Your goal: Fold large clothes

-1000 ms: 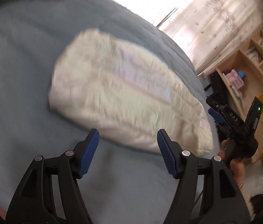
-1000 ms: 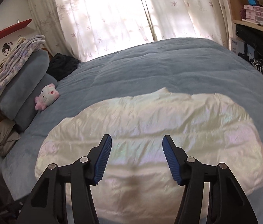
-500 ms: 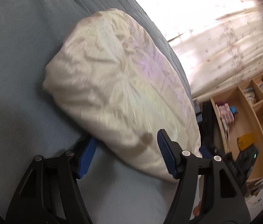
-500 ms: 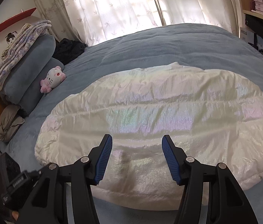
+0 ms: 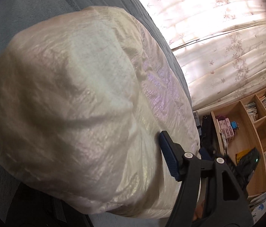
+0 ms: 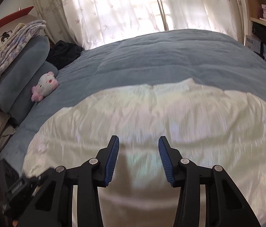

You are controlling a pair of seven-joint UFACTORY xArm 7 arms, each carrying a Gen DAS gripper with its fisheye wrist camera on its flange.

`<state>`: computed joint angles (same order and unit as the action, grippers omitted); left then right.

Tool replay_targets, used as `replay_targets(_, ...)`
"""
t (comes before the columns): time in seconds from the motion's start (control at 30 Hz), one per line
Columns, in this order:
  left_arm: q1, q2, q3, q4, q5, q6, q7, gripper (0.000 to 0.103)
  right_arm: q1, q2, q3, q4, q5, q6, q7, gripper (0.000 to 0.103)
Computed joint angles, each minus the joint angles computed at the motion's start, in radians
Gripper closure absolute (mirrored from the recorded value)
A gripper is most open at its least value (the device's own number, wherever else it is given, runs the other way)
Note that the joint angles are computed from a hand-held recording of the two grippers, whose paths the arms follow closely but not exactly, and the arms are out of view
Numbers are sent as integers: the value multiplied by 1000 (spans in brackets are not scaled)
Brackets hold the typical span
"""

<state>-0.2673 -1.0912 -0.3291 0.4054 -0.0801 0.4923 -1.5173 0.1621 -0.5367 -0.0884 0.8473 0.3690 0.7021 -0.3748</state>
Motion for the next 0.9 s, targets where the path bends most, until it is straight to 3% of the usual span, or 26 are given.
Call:
replay_targets(0.07,15,36,10,22,13,-3,20,41,-22,60,58,-2,-50,-112,35,60)
replay_targets(0.13,31,70,15,45,24,0,37,41,-48,124,102,-2,-124,-161,86,60)
replay_targets(0.37,79,183,10,159,88,23,125,40,-71,206,177,-93,-312,-351,218,60)
replay_targets(0.53,96,222,23,186,95,5,158,40,8,264,102,-69,-223,-365,160,60)
replay_targets(0.73,155,283,-19,265,140,44,155,42,29,319,81,-59,-143,-411,97,60)
replay_targets(0.9,243,368,-124,431,289,153,170,64,46,339,54,-43,-35,-400,15,59)
